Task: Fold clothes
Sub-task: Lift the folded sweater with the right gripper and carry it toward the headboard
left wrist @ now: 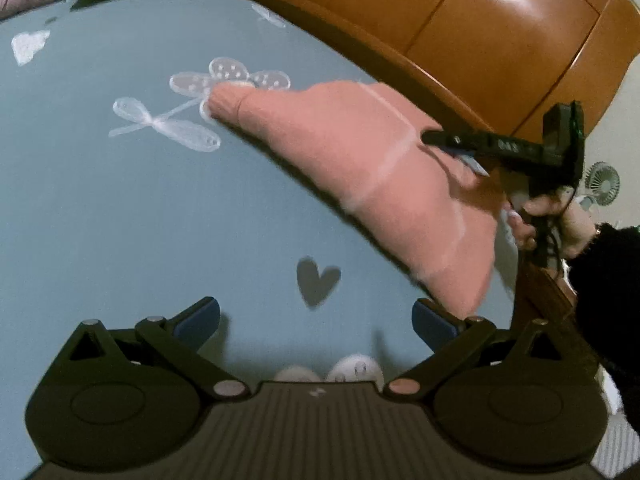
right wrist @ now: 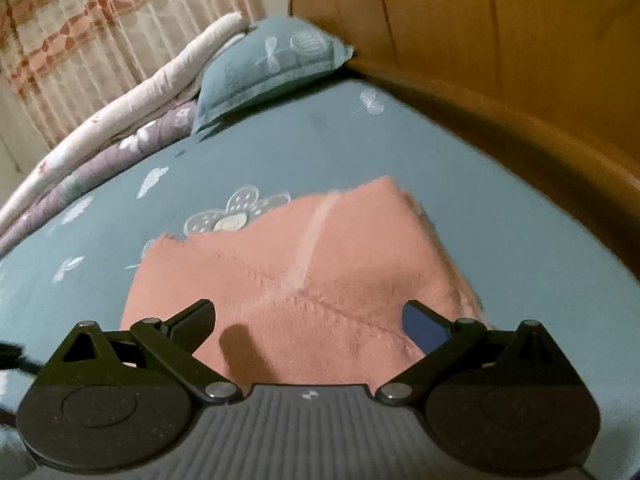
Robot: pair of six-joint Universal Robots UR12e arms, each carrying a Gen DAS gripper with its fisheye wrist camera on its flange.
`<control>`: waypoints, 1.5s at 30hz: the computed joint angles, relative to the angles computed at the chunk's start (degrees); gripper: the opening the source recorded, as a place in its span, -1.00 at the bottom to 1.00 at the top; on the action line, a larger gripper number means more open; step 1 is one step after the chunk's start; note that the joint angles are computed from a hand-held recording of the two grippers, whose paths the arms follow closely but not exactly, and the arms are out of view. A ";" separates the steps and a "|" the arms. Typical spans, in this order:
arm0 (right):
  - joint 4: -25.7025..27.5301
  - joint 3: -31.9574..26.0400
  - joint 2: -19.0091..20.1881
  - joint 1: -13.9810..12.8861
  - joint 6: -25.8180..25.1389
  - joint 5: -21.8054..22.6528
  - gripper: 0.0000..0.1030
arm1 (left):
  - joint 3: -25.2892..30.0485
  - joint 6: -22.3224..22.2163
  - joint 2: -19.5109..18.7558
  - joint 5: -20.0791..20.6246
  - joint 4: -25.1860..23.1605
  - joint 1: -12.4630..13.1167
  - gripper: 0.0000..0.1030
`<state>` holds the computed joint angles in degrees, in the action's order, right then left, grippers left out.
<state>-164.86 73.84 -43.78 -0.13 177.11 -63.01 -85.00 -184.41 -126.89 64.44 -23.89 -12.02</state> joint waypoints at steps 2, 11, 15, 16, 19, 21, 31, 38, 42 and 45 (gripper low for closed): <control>-0.88 0.40 -0.89 1.19 -1.30 -2.52 1.00 | -1.15 0.18 0.93 2.57 0.92 -0.05 0.97; 1.30 -4.40 2.36 6.35 -14.39 -11.15 1.00 | -5.78 0.30 3.52 11.66 5.09 -0.34 0.97; 3.15 -6.06 2.94 6.45 -12.27 -11.57 1.00 | -7.52 0.59 4.52 12.97 6.06 -0.71 0.97; 4.74 -5.79 2.06 6.63 -11.65 -11.79 1.00 | -7.98 1.16 4.82 13.24 6.41 -0.80 0.97; 3.00 -1.30 -1.35 6.18 -9.15 -8.60 1.00 | -9.19 3.80 5.59 14.86 7.61 -1.10 0.97; -0.49 4.23 -4.04 5.35 -6.84 -4.50 1.00 | -9.74 5.23 5.88 16.47 7.99 -1.34 0.97; -12.98 17.73 -9.67 4.24 1.37 -10.64 1.00 | -9.09 7.36 5.70 16.31 5.93 -1.52 0.97; -13.89 14.24 -6.79 2.83 11.16 -21.26 1.00 | -8.90 8.07 5.66 18.43 7.50 -2.35 0.97; -11.49 13.01 -6.89 3.35 10.50 -23.69 1.00 | -9.55 8.44 6.25 20.99 8.33 -2.55 0.98; -15.19 11.36 -6.09 4.20 5.62 -23.35 1.00 | -9.72 9.56 6.53 24.29 9.02 -2.93 0.98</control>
<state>-180.05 85.20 -49.87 4.07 182.73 -86.36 -94.72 -174.84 -120.37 88.73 -14.87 -14.95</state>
